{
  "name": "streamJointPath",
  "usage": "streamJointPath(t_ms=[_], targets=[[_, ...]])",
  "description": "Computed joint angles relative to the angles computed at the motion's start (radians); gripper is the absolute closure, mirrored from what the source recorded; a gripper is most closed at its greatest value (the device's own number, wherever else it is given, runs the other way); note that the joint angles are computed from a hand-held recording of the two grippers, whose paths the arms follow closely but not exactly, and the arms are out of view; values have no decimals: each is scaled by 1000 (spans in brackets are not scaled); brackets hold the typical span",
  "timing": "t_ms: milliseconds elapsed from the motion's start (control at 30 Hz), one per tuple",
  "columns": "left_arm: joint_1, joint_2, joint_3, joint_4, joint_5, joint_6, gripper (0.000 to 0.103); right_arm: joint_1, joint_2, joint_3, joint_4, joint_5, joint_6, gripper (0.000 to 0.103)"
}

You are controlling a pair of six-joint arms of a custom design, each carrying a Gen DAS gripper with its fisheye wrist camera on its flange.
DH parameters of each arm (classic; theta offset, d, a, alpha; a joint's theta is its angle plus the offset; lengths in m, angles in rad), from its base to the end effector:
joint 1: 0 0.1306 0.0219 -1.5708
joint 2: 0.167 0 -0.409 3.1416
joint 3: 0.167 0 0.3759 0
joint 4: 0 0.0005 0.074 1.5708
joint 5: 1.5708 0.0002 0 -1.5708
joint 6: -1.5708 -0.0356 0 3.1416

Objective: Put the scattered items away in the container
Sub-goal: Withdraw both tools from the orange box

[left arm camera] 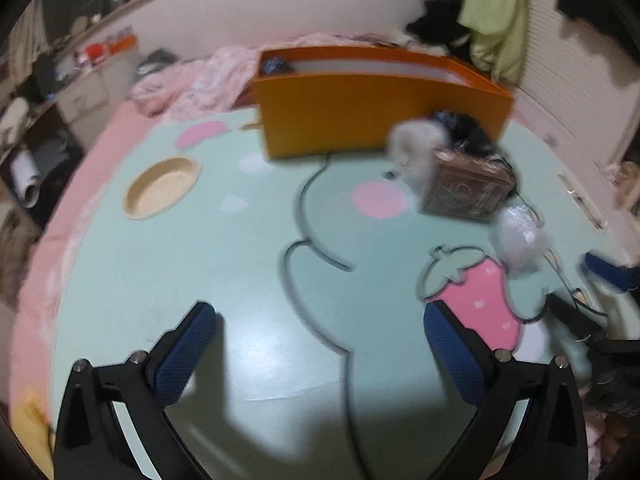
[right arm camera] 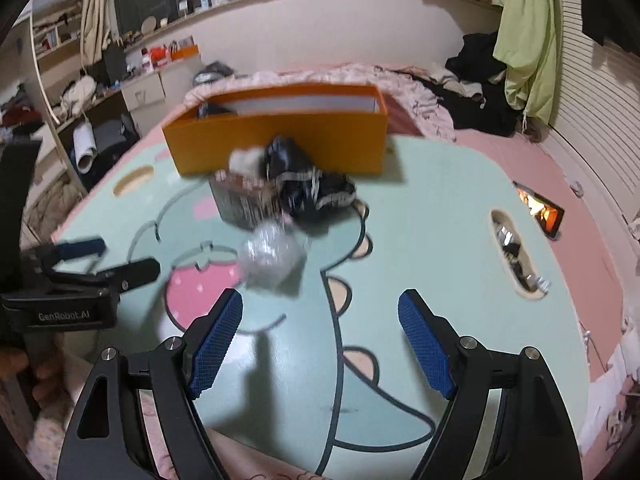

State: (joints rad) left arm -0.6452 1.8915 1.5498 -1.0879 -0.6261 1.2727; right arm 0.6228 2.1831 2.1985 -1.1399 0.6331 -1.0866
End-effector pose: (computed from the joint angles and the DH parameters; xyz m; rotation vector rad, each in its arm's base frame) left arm 0.4772 -0.3337 0.2641 -0.8365 2.3903 0.3241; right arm 0.6050 0.4079 0.3346 0.7195 2.2766 -0.1044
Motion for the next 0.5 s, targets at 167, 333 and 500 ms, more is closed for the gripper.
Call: streamJointPath(t_ms=[167,333,500], targets=[[2,-10,-24,28,-8,-1,0,4,22,15,-26,3,5,16],[1,-9,-25,30,-9,-2,0,6,20,5,-19,8,3,13],[0,-11,-25,29,-10,-4,0,5,26,16,-17,0,12,5]])
